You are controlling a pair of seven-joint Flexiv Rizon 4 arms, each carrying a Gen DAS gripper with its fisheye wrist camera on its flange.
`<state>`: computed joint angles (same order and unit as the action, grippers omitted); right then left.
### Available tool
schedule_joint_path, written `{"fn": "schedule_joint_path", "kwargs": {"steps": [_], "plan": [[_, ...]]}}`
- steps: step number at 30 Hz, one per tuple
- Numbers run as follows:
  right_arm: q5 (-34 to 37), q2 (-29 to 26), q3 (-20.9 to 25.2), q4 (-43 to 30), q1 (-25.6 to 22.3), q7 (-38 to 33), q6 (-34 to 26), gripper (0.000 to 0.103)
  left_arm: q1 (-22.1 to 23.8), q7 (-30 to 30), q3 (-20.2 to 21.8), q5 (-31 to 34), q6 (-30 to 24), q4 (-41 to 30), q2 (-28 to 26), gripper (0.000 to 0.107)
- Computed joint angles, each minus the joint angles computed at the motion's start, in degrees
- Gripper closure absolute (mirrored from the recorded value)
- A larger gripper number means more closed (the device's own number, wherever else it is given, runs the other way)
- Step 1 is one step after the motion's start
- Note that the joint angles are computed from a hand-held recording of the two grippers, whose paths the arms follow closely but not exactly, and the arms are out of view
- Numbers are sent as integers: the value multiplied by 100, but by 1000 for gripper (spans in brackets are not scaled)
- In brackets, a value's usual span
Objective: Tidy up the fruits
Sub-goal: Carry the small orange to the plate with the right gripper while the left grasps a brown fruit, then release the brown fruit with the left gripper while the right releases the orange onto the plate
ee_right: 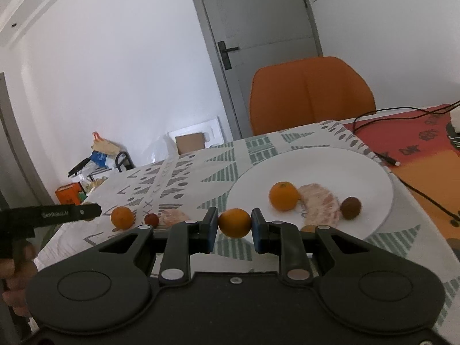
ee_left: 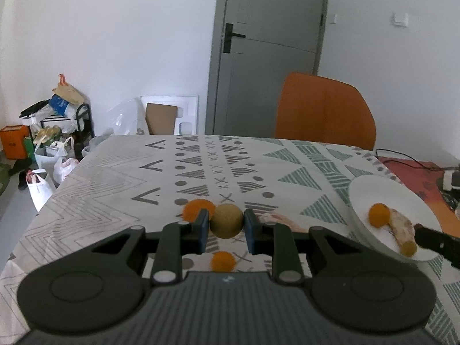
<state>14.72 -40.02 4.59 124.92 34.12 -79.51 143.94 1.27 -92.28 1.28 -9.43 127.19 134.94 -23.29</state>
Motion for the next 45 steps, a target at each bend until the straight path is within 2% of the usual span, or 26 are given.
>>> {"fn": "schedule_joint_path", "kwargs": {"steps": [10, 24, 45], "plan": [[-177, -27, 69, 202, -316, 184, 396, 80, -508, 370, 73, -465, 64, 0, 25, 82], [-313, -194, 14, 181, -658, 501, 437, 80, -784, 653, -32, -660, -143, -341, -236, 82], [-645, -483, -101, -101, -970, 852, 106, 80, -641, 648, -500, 49, -788, -1301, -850, 82]]}}
